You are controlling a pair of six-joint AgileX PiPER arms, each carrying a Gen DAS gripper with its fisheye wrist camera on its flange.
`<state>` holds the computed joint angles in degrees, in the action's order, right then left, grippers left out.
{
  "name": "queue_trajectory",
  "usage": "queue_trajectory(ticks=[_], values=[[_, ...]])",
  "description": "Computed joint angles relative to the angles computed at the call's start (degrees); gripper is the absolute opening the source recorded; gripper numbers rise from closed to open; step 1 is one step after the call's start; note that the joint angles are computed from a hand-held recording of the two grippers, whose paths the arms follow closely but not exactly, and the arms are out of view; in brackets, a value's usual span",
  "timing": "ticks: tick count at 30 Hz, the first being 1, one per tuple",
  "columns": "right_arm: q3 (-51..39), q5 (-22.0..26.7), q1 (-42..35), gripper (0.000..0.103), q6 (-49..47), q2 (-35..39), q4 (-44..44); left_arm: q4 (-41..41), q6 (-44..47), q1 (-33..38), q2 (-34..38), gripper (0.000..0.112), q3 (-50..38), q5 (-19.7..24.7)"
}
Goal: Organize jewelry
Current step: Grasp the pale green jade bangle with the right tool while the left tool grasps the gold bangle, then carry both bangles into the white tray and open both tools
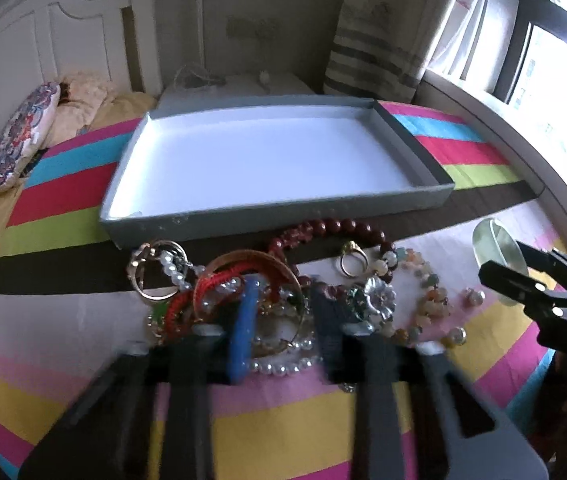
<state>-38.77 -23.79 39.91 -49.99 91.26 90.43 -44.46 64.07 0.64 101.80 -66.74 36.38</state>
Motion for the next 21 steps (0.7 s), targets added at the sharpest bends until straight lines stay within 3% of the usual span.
queue_trajectory(ticks=[2, 8, 14, 21], values=[[0.0, 0.1, -0.1, 0.078, 0.3, 0.0, -0.2, -0.9, 1.5, 0.1, -0.6, 0.003, 1.0, -0.1], [0.0, 0.1, -0.1, 0.078, 0.5, 0.0, -0.3, -6.2, 9.3, 1.2, -4.8, 0.001, 6.2, -1.4], [0.2, -0.4, 0.2, 0.078, 1.2, -0.2, -0.7, -11.9, 14.5, 7.3, -7.5, 0.001, 7.0, 6.6], [2.1, -0.6, -0.2, 0.078, 8.5, -1.4, -7.1, -14.4, 12.6, 14.5, -6.4, 0.001, 1.4, 19.4]])
